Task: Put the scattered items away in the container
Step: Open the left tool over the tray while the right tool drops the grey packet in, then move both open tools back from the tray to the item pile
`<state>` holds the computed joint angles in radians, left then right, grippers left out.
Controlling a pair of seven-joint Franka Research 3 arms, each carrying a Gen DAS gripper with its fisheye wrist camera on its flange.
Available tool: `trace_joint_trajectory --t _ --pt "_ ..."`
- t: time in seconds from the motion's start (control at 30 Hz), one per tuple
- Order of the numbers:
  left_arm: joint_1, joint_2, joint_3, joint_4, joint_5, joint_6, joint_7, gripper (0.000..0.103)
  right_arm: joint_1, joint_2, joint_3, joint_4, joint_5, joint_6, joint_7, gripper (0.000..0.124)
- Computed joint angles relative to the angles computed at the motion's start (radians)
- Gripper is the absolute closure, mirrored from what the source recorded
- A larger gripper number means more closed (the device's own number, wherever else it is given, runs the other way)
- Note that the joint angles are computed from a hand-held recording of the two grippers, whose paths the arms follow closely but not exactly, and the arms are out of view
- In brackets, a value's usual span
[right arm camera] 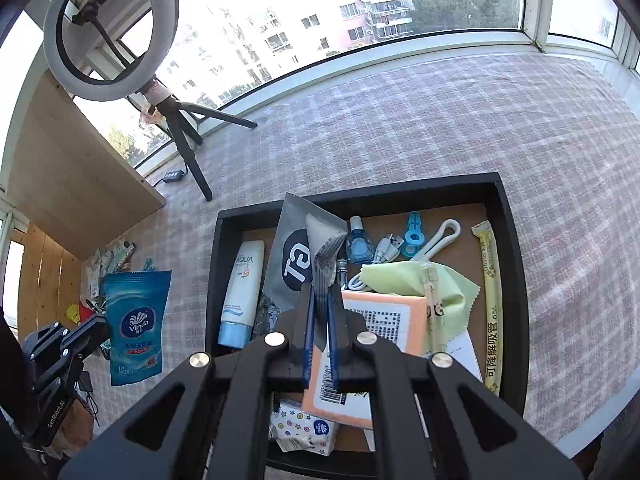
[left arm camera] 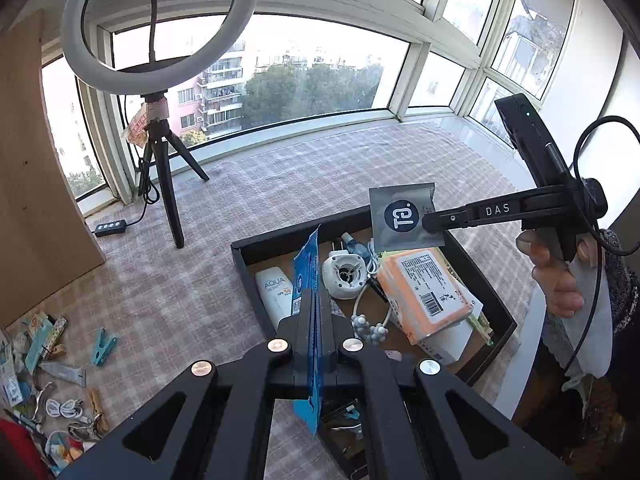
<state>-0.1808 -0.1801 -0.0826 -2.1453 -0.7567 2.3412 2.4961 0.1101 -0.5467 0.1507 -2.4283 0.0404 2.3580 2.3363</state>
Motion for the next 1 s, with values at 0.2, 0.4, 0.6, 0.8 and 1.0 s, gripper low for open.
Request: trace_joint_trajectory --t 0.2,0.4,0.6,0.8,1.0 --pt "-0.054 -0.037 -0.042 -0.041 0.035 0.051 -0.059 0.051 -0.054 -0.103 0.014 -0.083 -0.053 -0.03 0.046 0.106" --pt "-0.09 -0.096 -0.021 -0.117 0.08 0.15 -0.047 0.049 -0.053 -0.108 0.024 -0.084 -0.051 0.013 0.037 0.085" --pt "-0.053 -0.086 0.029 -0.12 0.143 0.145 -0.136 0.05 0.003 0.008 0.034 0.004 -0.041 0.044 -0.022 0.085" --pt "0.027 -0.095 0.064 -0.161 0.225 0.181 -0.228 0.05 0.075 0.164 0.04 0.118 -0.048 0.072 -0.098 0.085" --pt "0.116 -0.11 0.106 -0.228 0.34 0.237 -0.319 0.05 0.16 0.323 0.042 0.241 -0.057 0.086 -0.181 0.085"
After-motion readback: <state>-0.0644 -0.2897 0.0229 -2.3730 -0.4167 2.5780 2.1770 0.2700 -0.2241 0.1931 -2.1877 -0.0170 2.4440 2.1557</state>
